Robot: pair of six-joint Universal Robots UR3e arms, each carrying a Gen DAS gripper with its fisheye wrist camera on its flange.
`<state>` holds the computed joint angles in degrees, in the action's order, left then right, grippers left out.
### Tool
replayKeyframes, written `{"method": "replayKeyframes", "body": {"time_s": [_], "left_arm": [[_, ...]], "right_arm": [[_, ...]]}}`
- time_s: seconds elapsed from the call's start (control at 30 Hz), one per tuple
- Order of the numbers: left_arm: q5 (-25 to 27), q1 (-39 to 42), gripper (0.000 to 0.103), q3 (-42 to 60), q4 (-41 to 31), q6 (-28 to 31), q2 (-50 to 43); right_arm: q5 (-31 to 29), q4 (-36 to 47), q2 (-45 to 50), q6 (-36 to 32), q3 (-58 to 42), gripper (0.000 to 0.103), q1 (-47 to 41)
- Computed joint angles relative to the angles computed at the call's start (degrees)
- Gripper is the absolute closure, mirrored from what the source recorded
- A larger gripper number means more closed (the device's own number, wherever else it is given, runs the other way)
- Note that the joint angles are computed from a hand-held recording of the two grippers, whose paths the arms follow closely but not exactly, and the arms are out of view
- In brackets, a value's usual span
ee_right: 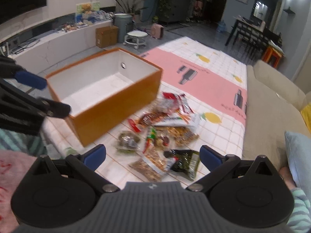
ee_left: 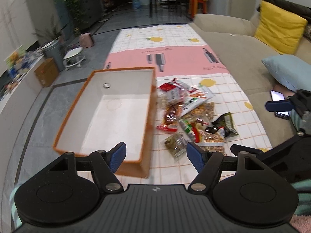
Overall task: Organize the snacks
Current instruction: 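Lower both tools toward the snack pile beside the orange box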
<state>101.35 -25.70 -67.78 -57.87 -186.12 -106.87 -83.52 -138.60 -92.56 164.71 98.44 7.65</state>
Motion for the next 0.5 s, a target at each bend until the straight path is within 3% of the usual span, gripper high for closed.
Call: {"method": "replayKeyframes", "body": {"time_s": [0.1,0.2,0.3,0.5], "left_arm": [[-4.37,1.25,0.025,3.65,-1.65,3.02,-3.08],[-8.46,2.35,0.034,8.35,-4.39,5.2,-6.96],[-12.51,3.12,0.036,12.93,-6.34,8.49,-11.31],[-15.16,3.61,0.036,25.05,-13.6,19.79,-22.13]], "right_arm": [[2.14,0.21,1.06,-0.26,1.31,0.005,-3.47],[4.13,1.02,3.37,-1.22,1.5,0.02,-6.28],[4.87,0.33,6.51,-1.23,1.4,0.026,-7.59],[8.29,-0.2,14.44,-2.97,-1.78,0.029,-8.23]]}}
